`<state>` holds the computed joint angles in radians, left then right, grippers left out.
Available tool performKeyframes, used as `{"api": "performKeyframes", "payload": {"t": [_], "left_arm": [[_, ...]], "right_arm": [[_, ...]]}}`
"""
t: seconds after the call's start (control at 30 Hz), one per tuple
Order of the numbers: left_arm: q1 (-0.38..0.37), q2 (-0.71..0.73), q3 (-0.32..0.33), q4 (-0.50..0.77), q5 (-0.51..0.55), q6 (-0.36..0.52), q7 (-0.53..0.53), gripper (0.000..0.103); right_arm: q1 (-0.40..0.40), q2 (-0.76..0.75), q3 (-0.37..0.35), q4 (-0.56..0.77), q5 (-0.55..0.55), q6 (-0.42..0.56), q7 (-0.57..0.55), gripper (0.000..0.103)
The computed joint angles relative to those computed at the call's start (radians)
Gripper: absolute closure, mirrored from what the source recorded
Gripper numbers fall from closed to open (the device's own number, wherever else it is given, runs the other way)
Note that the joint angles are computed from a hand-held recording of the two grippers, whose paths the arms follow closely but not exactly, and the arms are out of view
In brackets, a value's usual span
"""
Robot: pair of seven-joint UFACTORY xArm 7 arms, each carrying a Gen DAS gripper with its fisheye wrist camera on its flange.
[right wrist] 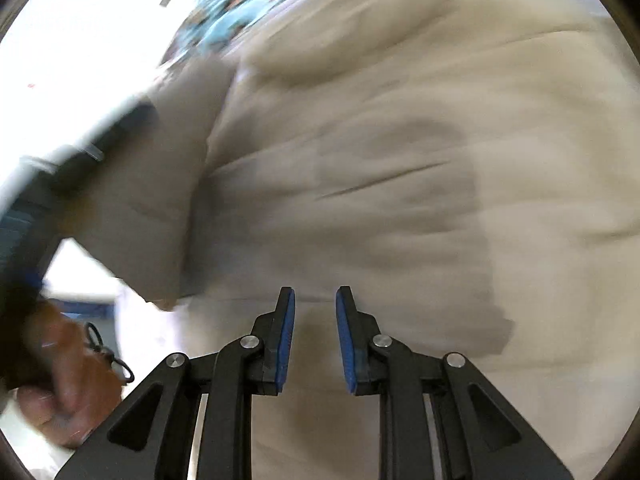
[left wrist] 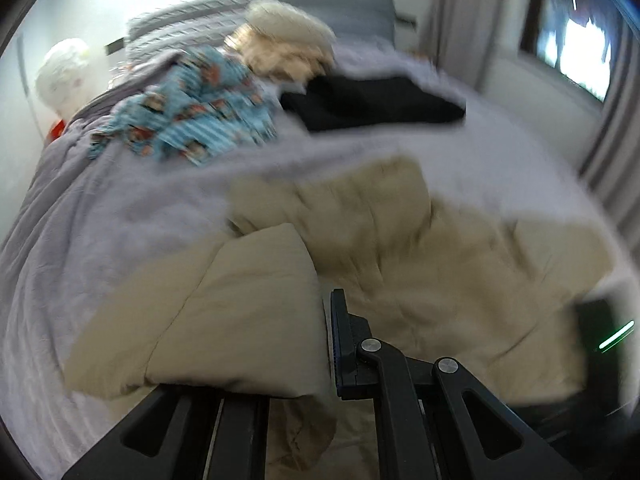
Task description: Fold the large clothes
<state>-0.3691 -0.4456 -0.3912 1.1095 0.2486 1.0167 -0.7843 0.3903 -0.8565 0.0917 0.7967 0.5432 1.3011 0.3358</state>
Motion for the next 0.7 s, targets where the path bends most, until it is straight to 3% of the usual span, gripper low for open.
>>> {"api": "performKeyframes", "payload": {"t": [0.07, 0.1, 0.13, 0.2, 0.27, 0.43, 0.5, 0.57, 0.7], "left_arm": [[0.001, 0.069, -0.05, 0.018, 0.041, 0.03, -0.022, 0.092], [-0.011, 0.099, -0.068, 0.015, 0.062, 0.039, -0.032, 0.08], [-0.027, 0.114, -0.066, 0.01, 0.066, 0.036, -0.036, 0.049], [-0.055, 0.136, -0.076, 0.003, 0.093, 0.027, -0.081, 0.014], [-0.079, 0.14, -0.081, 0.011, 0.131, 0.046, -0.103, 0.014], [-0.147, 0.087, -0.055, 0.042, 0.097, 0.094, -0.049, 0.014], [-0.15, 0.006, -0.041, 0.022, 0.066, 0.093, -0.05, 0.014], [-0.133, -0.102, -0.033, -0.01, 0.031, 0.11, -0.068, 0.014], [0.001, -0.287, -0.061, -0.067, 0.059, 0.295, -0.165, 0.014]], "right_arm": [[-0.045, -0.039, -0.039, 0.001, -0.089, 0.06, -0.015, 0.08], [-0.068, -0.053, -0.06, 0.0, -0.124, 0.086, -0.026, 0.08], [-0.088, -0.064, -0.075, -0.005, -0.142, 0.102, -0.034, 0.08], [-0.12, -0.067, -0.096, -0.005, -0.16, 0.122, -0.049, 0.079], [-0.144, -0.069, -0.119, -0.026, -0.159, 0.116, -0.077, 0.079], [-0.178, -0.041, -0.129, 0.002, -0.153, 0.129, -0.127, 0.076], [-0.188, -0.06, -0.132, 0.021, -0.176, 0.157, -0.155, 0.064], [-0.183, -0.067, -0.107, 0.058, -0.193, 0.153, -0.191, 0.037], [-0.126, -0.057, -0.042, 0.123, -0.175, 0.081, -0.273, 0.024]]}}
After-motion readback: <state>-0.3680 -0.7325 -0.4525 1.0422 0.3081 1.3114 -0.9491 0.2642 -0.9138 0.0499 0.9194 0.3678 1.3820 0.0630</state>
